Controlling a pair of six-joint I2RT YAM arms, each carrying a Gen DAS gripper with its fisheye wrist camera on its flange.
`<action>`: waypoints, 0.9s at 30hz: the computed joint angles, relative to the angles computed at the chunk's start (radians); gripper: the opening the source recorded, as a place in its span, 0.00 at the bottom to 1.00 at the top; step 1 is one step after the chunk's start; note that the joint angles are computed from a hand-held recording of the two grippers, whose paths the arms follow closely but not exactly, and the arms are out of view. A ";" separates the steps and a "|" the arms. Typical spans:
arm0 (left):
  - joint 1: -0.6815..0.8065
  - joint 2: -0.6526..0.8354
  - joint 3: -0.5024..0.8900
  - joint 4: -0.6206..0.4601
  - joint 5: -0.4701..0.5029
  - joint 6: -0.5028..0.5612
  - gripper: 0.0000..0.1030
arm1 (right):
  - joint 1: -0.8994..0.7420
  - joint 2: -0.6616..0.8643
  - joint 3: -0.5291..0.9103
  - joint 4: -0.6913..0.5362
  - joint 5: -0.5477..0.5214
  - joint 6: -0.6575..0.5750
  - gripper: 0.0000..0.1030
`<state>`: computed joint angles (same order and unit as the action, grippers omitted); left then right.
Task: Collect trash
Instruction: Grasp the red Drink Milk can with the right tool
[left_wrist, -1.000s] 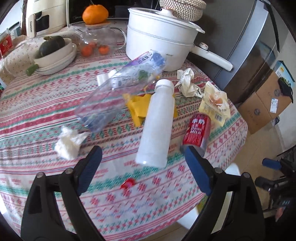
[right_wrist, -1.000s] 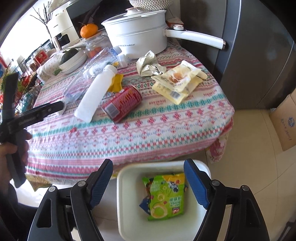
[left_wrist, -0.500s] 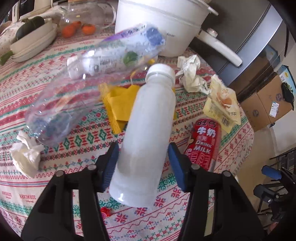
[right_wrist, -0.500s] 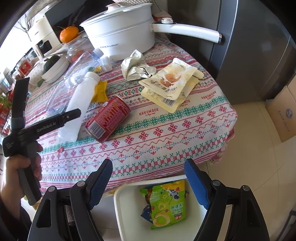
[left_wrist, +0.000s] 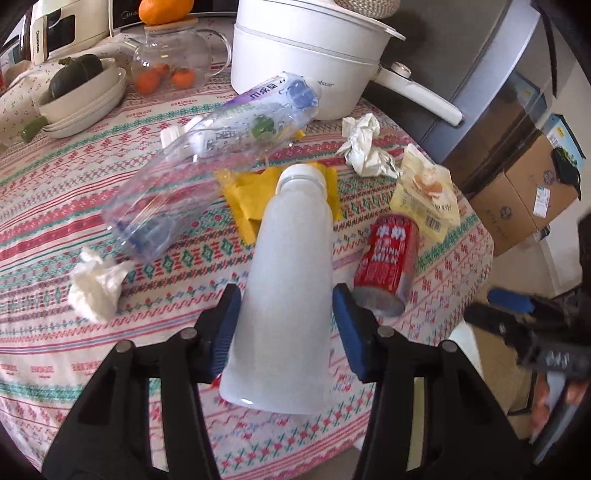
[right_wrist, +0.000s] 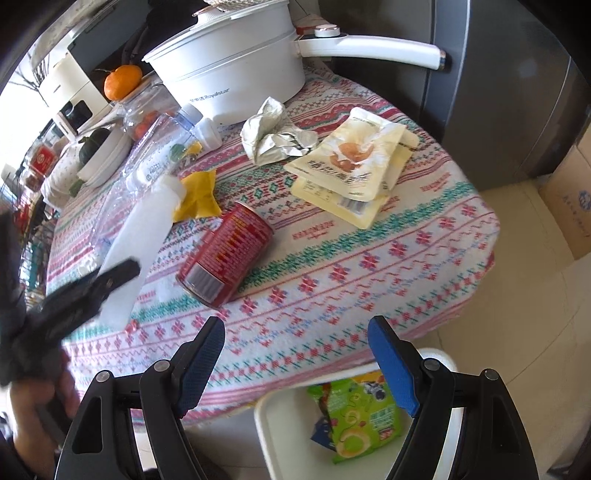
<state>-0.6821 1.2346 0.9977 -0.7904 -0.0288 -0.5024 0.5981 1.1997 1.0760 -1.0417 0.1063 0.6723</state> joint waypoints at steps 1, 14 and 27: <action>0.002 -0.023 -0.011 -0.021 0.000 0.011 0.51 | 0.003 0.019 0.002 0.022 -0.008 0.006 0.79; 0.124 -0.045 -0.080 -0.170 0.149 0.134 0.52 | -0.014 0.186 0.030 0.224 -0.110 0.099 0.79; 0.060 0.021 -0.047 -0.111 0.093 0.059 0.51 | -0.101 0.266 -0.044 0.416 -0.227 0.193 0.71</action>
